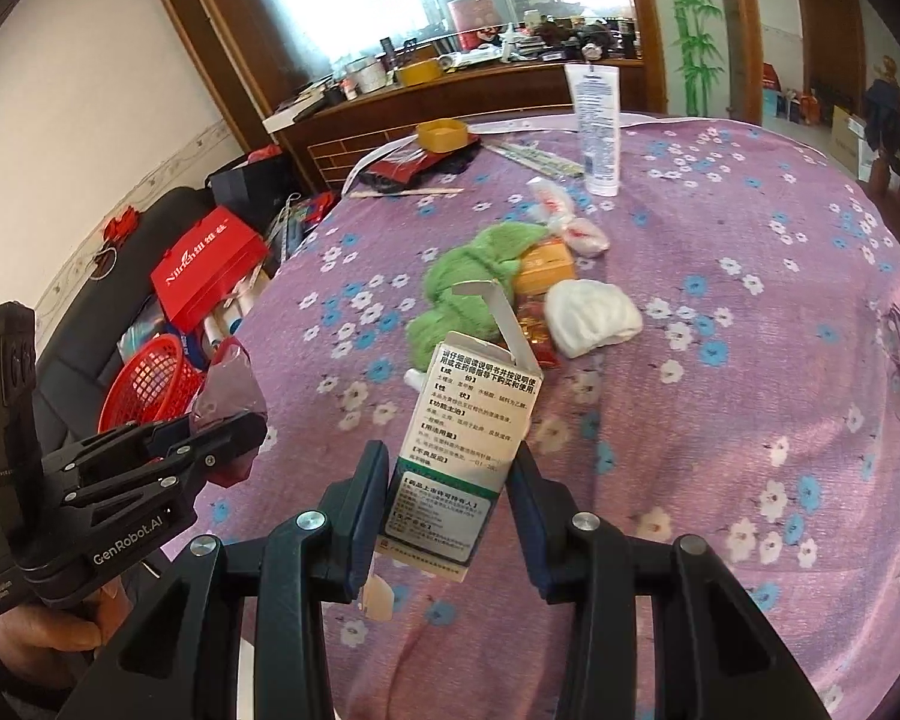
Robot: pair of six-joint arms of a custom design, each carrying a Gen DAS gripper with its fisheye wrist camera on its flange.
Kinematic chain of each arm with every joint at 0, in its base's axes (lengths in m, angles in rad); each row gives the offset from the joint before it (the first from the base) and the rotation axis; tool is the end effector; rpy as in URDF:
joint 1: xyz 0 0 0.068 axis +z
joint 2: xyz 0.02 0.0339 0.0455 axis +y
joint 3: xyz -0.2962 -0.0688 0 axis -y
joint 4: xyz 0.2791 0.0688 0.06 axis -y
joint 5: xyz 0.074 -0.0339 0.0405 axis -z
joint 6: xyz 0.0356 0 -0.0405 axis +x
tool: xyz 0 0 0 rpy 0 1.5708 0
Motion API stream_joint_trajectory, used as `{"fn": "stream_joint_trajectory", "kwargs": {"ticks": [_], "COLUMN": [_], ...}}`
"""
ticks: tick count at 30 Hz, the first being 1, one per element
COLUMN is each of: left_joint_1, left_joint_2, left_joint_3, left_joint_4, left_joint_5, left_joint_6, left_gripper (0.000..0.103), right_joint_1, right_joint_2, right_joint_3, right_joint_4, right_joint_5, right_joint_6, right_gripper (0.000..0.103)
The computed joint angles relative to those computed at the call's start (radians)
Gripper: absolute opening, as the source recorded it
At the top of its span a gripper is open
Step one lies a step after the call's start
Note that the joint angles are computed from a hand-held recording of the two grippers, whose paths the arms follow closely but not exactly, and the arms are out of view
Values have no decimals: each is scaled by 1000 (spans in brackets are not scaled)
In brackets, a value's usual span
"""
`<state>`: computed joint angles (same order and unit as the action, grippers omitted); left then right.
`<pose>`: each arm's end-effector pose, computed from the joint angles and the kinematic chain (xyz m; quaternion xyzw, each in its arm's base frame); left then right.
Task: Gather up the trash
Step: 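Carry the pink wrapper and medicine box to the red wastebasket and release both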
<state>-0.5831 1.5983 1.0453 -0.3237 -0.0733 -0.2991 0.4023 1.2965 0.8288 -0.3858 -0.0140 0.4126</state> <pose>0.3080 -0.2000 0.2299 0.1207 0.9321 -0.1140 0.3221 0.2648 0.1132 0.2438 0.0024 0.9364 0.1451 0.3197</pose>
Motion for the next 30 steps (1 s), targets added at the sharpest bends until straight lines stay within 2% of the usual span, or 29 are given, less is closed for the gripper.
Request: {"fn": "stream_joint_trajectory", "kwargs": {"ticks": [10,30], "left_joint_1": [47,168], "left_joint_2": [-55,-152], "left_joint_3": [-68,-180], "left_joint_4": [35,76], "left_joint_5": [-3,84], "left_joint_6": [53,105], "left_gripper": [29,29], "right_joint_1": [105,240], "right_joint_2": [59,147], "right_joint_3": [56,141], "right_joint_4": [-17,-62], "right_joint_5": [64,145], "right_joint_6": [39,110], "right_gripper": [43,43]}}
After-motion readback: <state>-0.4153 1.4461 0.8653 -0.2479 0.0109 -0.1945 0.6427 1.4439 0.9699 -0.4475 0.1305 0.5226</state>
